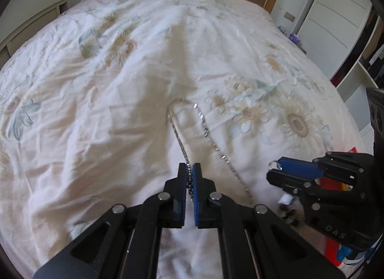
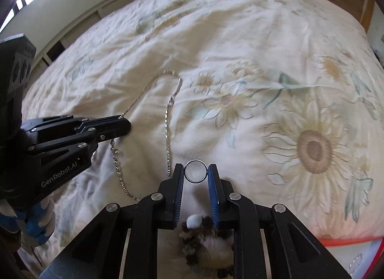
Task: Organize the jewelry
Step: 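Grasp the silver chain with the left tool while the right tool grasps a silver ring, then carry the chain and ring over the red box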
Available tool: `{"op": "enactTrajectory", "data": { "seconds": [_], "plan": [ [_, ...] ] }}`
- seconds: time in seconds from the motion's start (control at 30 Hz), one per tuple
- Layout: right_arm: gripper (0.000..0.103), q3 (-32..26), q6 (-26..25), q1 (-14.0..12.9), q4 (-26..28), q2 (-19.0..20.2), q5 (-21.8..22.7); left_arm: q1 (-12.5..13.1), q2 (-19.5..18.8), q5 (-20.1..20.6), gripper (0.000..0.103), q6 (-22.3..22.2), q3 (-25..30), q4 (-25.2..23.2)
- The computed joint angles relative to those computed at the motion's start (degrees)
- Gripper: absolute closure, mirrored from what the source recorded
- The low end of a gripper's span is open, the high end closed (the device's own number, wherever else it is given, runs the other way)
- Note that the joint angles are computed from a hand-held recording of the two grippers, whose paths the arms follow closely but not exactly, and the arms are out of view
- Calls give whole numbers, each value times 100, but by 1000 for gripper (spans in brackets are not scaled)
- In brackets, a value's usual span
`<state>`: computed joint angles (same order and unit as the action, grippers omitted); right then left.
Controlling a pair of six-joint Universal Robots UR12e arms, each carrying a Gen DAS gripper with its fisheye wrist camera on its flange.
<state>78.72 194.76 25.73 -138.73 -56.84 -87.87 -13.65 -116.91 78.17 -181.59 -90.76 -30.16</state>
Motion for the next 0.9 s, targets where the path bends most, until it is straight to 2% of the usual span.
{"op": "enactTrajectory", "data": {
  "seconds": [0.2, 0.43, 0.67, 0.9],
  "plan": [
    [83, 324, 273, -13, -358, -378, -134, -52, 261, -21, 99, 43, -63, 233],
    [83, 903, 519, 6, -664, -1039, -489, -207, 624, 47, 99, 83, -63, 391],
    [83, 1648, 752, 11, -869, -1908, -1054, -474, 985, 6, 99, 174, -71, 657],
    [83, 2332, 1056, -15, -996, -2613, -1446, -853, 1158, -116, 99, 351, -14, 779]
  ]
}}
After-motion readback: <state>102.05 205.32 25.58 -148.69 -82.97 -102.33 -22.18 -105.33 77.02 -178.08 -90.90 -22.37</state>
